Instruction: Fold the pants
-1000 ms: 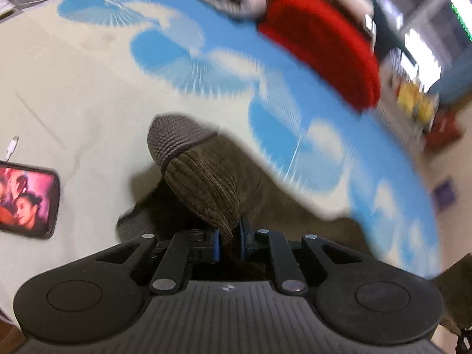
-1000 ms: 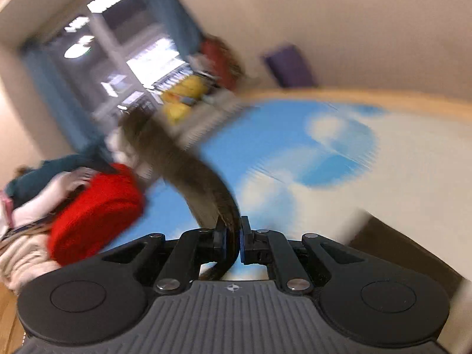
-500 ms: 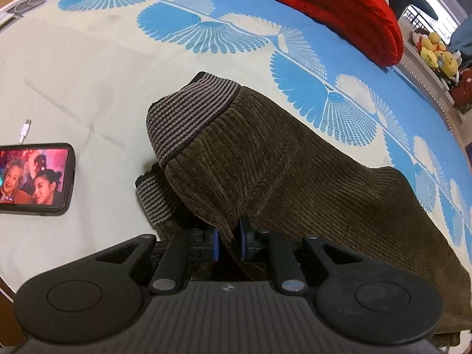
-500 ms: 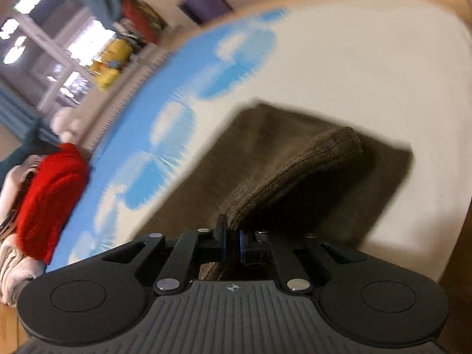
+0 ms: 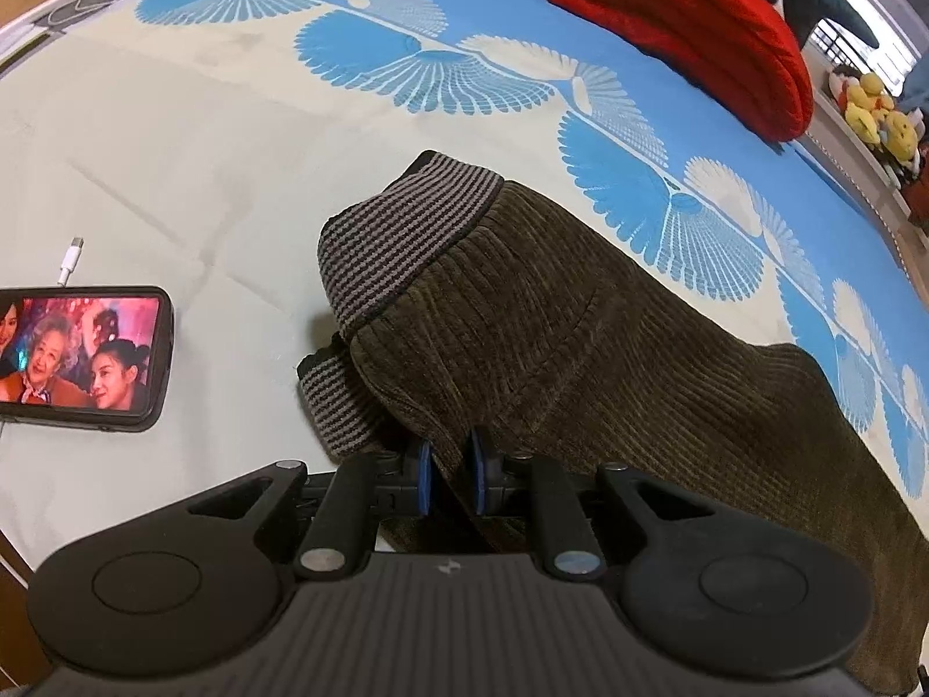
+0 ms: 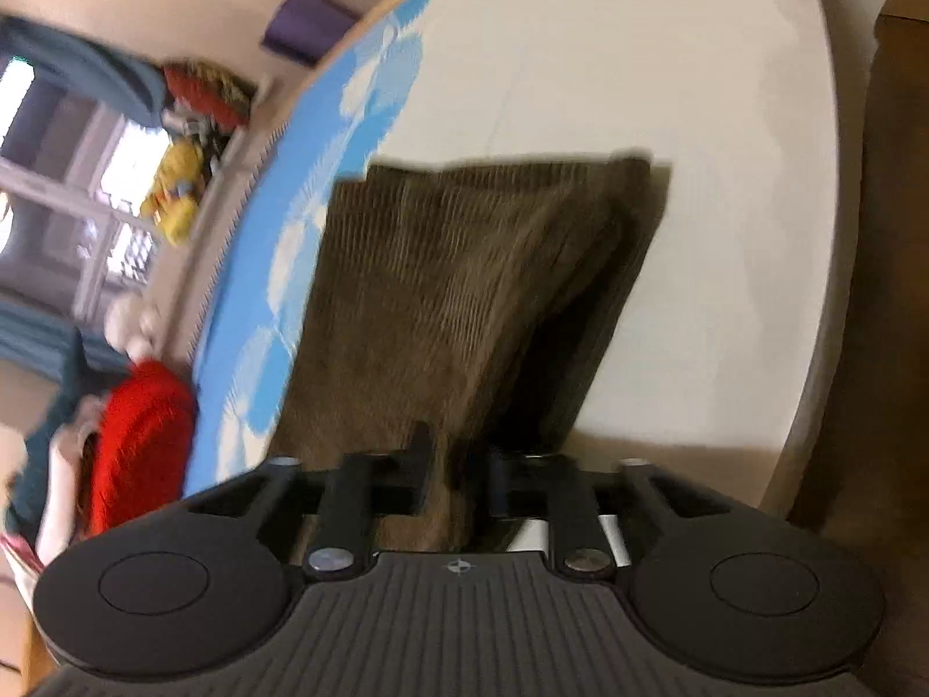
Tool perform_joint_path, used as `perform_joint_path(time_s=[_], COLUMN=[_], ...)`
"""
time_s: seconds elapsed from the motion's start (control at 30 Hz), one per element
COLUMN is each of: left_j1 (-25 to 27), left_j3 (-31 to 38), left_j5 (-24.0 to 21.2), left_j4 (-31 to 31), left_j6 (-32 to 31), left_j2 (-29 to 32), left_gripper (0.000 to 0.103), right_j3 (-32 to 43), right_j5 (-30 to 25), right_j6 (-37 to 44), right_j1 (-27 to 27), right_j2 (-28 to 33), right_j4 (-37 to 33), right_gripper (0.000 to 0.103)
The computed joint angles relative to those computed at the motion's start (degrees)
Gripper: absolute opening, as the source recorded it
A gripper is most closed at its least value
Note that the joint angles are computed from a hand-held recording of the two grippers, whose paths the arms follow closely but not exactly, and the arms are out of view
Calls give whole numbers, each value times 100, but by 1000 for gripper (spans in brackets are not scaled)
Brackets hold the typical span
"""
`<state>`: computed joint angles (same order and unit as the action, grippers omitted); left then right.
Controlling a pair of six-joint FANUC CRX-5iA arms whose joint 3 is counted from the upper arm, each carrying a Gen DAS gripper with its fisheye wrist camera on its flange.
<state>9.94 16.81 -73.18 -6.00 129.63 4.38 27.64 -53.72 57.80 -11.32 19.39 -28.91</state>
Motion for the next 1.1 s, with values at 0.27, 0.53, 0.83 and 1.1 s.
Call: perform_joint_path(time_s=[0.27, 0.53, 0.83, 1.1], left_j1=[-286, -598, -471, -644], left_j3=[366, 657, 558, 792], left_j5=[-156, -314, -381, -743], left_j4=[-469, -866, -648, -1153], left_j6=[176, 256, 127, 355], left_j2=[225, 306, 418, 460], left_gripper=[17, 10, 12, 40], right_j3=[633, 1310, 480, 563], right_j5=[65, 390, 332, 227], right_j6=[115, 410, 414, 217], right_j1=[96, 315, 0, 35], right_j2=[556, 563, 656, 589], right_j4=[718, 1181, 1052, 1433], right_gripper=[8, 7, 6, 26])
